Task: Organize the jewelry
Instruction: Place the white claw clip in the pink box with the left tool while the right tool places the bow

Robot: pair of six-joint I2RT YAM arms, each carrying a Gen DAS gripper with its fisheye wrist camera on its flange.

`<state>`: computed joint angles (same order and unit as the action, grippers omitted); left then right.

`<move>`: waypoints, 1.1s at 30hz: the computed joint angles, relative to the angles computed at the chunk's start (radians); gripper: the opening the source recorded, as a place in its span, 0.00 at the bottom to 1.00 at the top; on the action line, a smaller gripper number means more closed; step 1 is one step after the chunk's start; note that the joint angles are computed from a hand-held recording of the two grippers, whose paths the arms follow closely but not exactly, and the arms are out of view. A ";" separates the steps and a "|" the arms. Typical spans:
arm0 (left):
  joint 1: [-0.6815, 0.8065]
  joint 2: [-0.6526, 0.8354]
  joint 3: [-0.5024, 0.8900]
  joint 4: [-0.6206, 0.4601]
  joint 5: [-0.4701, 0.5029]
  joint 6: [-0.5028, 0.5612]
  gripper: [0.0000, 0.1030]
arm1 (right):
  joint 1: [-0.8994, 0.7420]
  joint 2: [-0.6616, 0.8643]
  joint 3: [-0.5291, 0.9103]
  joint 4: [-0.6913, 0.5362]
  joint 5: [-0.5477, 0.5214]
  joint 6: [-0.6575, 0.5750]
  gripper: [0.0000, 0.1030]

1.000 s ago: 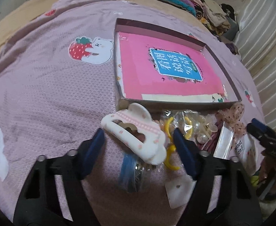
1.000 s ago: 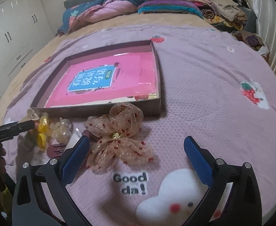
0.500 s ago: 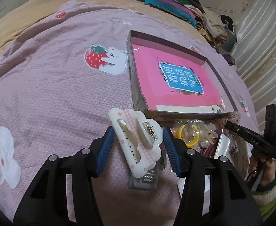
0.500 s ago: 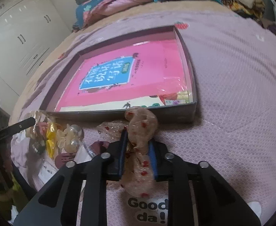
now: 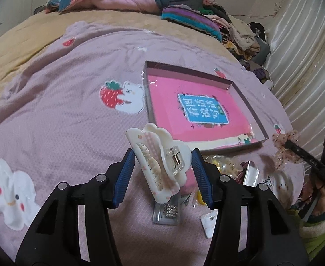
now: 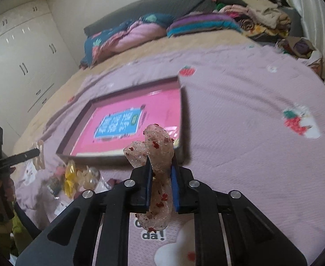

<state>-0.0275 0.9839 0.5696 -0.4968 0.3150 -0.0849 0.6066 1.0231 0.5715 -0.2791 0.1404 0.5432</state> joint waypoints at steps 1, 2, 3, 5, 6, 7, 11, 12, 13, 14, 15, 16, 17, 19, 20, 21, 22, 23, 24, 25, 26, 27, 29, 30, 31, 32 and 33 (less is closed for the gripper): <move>-0.016 0.011 0.009 0.011 -0.008 -0.008 0.43 | -0.010 -0.013 0.015 -0.019 0.005 -0.011 0.13; -0.029 0.023 0.018 0.021 -0.011 -0.015 0.43 | -0.015 -0.016 0.025 -0.028 0.011 -0.018 0.13; -0.047 0.037 0.029 0.033 -0.016 -0.023 0.43 | -0.024 -0.018 0.038 -0.037 0.013 -0.028 0.13; -0.090 0.060 0.047 0.058 -0.034 -0.041 0.43 | -0.047 -0.008 0.071 -0.049 -0.001 -0.045 0.13; -0.103 0.065 0.053 0.063 -0.039 -0.044 0.43 | -0.056 0.000 0.085 -0.050 -0.010 -0.050 0.13; -0.130 0.084 0.067 0.078 -0.052 -0.052 0.43 | -0.067 0.018 0.107 -0.047 -0.022 -0.061 0.13; -0.216 0.165 0.114 0.136 -0.097 -0.076 0.43 | -0.078 0.101 0.190 -0.031 -0.035 -0.100 0.13; -0.231 0.184 0.123 0.146 -0.104 -0.080 0.43 | -0.078 0.128 0.212 -0.025 -0.039 -0.106 0.13; -0.252 0.211 0.135 0.160 -0.117 -0.083 0.43 | -0.078 0.168 0.243 -0.013 -0.053 -0.112 0.13; -0.271 0.235 0.146 0.175 -0.134 -0.086 0.43 | -0.079 0.198 0.266 -0.007 -0.065 -0.114 0.13; -0.282 0.250 0.153 0.184 -0.144 -0.086 0.43 | -0.079 0.226 0.289 -0.003 -0.076 -0.115 0.13; -0.294 0.276 0.164 0.200 -0.157 -0.084 0.43 | -0.080 0.264 0.320 0.005 -0.092 -0.116 0.13; -0.302 0.301 0.175 0.212 -0.170 -0.086 0.43 | -0.080 0.295 0.345 0.016 -0.104 -0.118 0.13; -0.311 0.345 0.195 0.229 -0.185 -0.085 0.43 | -0.078 0.367 0.400 0.032 -0.118 -0.126 0.13; -0.316 0.372 0.207 0.237 -0.197 -0.086 0.43 | -0.076 0.397 0.421 0.037 -0.122 -0.127 0.13; -0.318 0.389 0.215 0.241 -0.201 -0.084 0.43 | -0.078 0.439 0.444 0.048 -0.134 -0.128 0.13; -0.320 0.413 0.226 0.245 -0.210 -0.080 0.43 | -0.071 0.468 0.460 0.052 -0.129 -0.123 0.13; -0.321 0.431 0.233 0.248 -0.216 -0.077 0.43 | -0.068 0.501 0.478 0.050 -0.126 -0.123 0.13; -0.320 0.450 0.239 0.251 -0.219 -0.072 0.43 | -0.067 0.540 0.495 0.052 -0.125 -0.122 0.13; -0.319 0.469 0.246 0.254 -0.225 -0.071 0.43 | -0.061 0.561 0.499 0.057 -0.121 -0.116 0.14; -0.315 0.483 0.251 0.256 -0.224 -0.072 0.43 | -0.060 0.587 0.504 0.062 -0.124 -0.110 0.14; -0.313 0.493 0.253 0.256 -0.223 -0.073 0.43 | -0.058 0.603 0.504 0.067 -0.125 -0.102 0.14; -0.308 0.510 0.255 0.258 -0.223 -0.075 0.44 | -0.054 0.638 0.499 0.079 -0.127 -0.084 0.14; -0.306 0.517 0.256 0.258 -0.223 -0.074 0.44 | -0.055 0.653 0.498 0.084 -0.129 -0.077 0.14; -0.305 0.523 0.256 0.255 -0.223 -0.070 0.44 | -0.055 0.665 0.492 0.091 -0.131 -0.071 0.14; -0.306 0.522 0.251 0.257 -0.224 -0.068 0.44 | -0.054 0.673 0.485 0.098 -0.129 -0.068 0.14; -0.306 0.523 0.249 0.258 -0.227 -0.065 0.44 | -0.049 0.676 0.481 0.100 -0.122 -0.067 0.14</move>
<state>-0.3339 1.5068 0.8187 -0.2389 0.0883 -0.1499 0.5576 1.6994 1.0530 -0.1791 0.0187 0.4758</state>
